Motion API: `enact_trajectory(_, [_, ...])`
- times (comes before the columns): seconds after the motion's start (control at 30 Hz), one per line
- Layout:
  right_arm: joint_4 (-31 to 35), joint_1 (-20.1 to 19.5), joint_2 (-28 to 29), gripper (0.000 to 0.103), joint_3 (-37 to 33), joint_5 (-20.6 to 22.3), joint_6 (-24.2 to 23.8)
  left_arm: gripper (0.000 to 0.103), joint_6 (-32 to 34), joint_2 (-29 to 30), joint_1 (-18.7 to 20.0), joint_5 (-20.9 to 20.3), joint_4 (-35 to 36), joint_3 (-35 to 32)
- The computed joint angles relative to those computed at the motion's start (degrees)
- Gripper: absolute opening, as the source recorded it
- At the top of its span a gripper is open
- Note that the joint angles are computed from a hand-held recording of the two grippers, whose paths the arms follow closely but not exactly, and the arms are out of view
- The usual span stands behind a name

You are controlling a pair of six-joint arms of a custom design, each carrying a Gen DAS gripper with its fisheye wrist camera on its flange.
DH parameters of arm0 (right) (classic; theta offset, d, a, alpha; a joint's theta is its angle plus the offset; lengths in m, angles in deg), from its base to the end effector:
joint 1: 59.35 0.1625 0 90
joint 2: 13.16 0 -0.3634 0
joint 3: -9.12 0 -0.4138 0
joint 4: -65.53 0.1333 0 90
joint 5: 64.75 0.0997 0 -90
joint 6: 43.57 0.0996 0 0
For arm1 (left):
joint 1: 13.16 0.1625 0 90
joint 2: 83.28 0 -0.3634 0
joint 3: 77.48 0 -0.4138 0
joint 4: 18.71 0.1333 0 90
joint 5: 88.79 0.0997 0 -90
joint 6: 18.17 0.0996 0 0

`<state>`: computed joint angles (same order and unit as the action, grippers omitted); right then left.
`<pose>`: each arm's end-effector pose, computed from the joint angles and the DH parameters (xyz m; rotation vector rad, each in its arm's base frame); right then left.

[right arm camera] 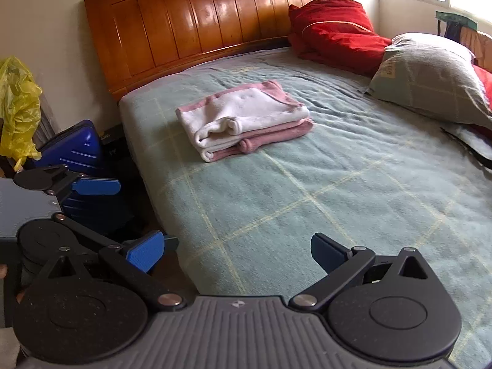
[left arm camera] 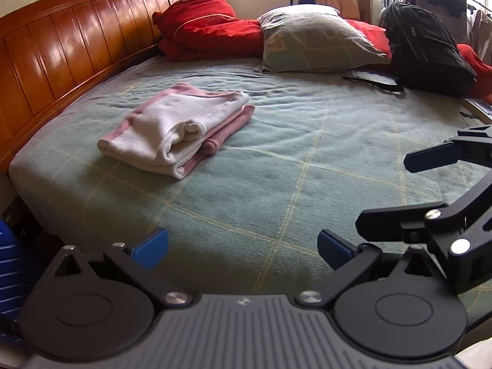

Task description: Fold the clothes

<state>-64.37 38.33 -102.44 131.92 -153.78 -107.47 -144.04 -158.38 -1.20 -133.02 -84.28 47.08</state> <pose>0.1952 -0.4375 0.2095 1.8139 -2.5135 0.1647 -0.2739 -0.2672 0.0841 -0.2072 1.8755 -1.0229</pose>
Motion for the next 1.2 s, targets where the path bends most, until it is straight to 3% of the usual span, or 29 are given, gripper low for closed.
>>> enact_trajectory(0.73, [-1.1,2.0,4.3,0.103,-1.4,-1.7,3.0,0.102,1.0,-3.3,1.6,0.4,0.6,1.9])
enact_trajectory(1.2, [-1.0,2.1,4.1,0.103,-1.3,-1.5,3.1,0.102,0.6,-3.3,1.4,0.7,1.8,1.7])
